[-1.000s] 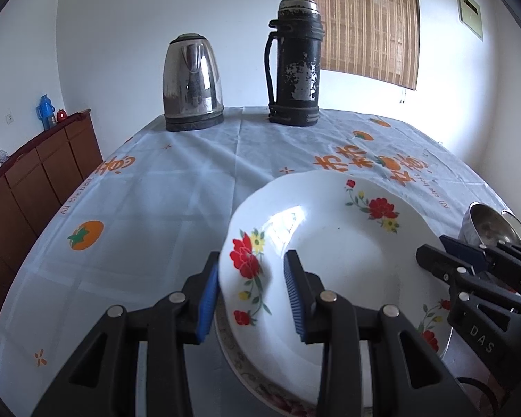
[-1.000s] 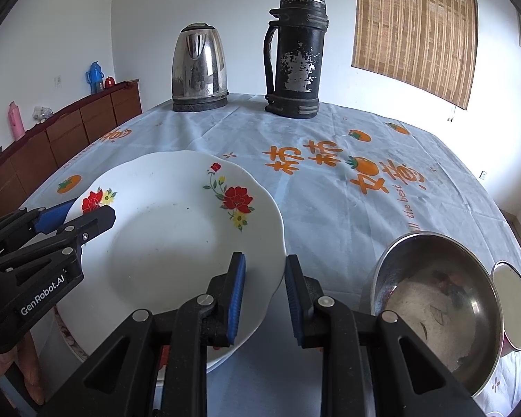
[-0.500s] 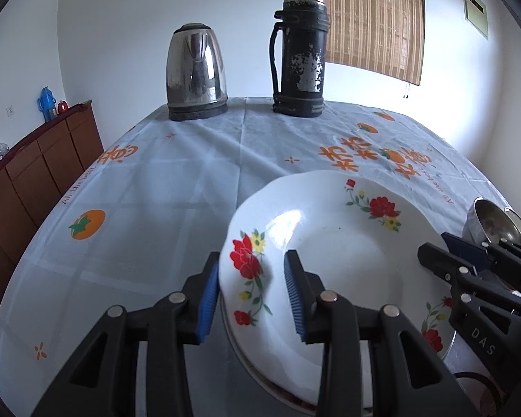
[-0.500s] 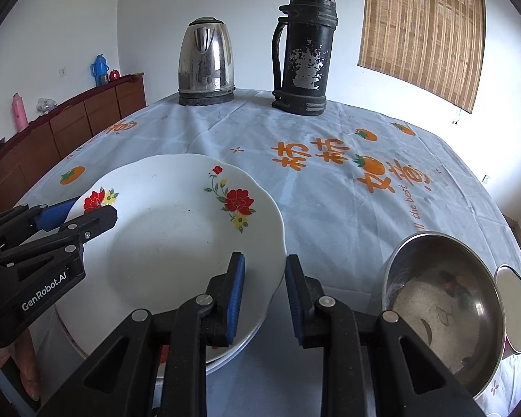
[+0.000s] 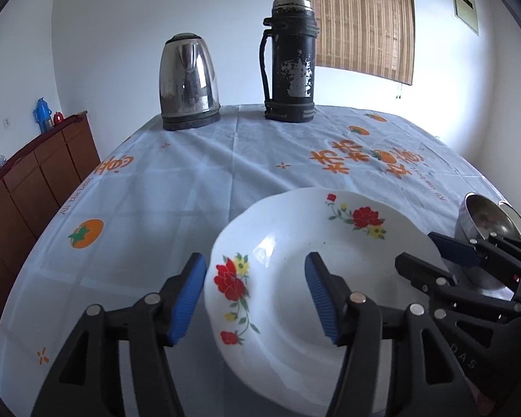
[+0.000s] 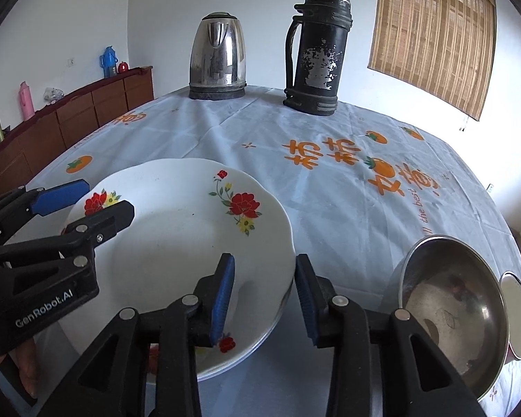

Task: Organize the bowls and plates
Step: 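Open both tools and release the red-flower plate on the stack, then move both tools to the rim of the pink plastic bowl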

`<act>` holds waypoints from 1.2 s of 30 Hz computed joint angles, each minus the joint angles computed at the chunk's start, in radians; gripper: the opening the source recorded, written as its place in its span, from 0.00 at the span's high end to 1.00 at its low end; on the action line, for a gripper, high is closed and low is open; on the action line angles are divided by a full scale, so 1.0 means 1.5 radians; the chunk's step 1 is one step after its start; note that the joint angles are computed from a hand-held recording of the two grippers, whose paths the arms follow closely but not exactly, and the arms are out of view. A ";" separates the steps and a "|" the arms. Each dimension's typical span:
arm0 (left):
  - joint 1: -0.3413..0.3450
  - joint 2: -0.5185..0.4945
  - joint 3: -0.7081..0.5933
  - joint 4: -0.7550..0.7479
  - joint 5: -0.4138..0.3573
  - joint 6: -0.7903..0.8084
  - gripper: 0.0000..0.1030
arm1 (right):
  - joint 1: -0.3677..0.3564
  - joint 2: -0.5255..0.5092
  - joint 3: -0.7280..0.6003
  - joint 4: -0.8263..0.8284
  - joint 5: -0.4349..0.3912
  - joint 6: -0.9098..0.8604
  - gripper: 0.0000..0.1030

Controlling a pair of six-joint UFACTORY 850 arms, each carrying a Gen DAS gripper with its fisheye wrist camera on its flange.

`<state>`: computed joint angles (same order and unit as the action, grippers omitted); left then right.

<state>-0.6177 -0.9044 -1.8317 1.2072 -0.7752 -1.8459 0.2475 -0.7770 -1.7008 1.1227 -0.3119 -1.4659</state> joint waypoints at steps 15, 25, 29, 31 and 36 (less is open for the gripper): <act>0.010 0.016 0.026 -0.002 0.014 -0.047 0.28 | -0.004 0.011 0.015 0.121 0.008 -0.105 0.37; 0.012 0.033 0.056 0.031 0.016 -0.113 0.28 | -0.007 0.032 0.050 0.313 -0.011 -0.277 0.37; 0.007 0.039 0.068 0.064 -0.006 -0.148 0.28 | -0.012 0.072 0.104 0.402 -0.034 -0.364 0.37; 0.004 0.045 0.078 0.086 -0.019 -0.174 0.28 | -0.016 0.101 0.142 0.468 -0.048 -0.445 0.37; -0.004 0.054 0.092 0.125 -0.049 -0.212 0.28 | -0.041 0.168 0.216 0.496 -0.102 -0.489 0.38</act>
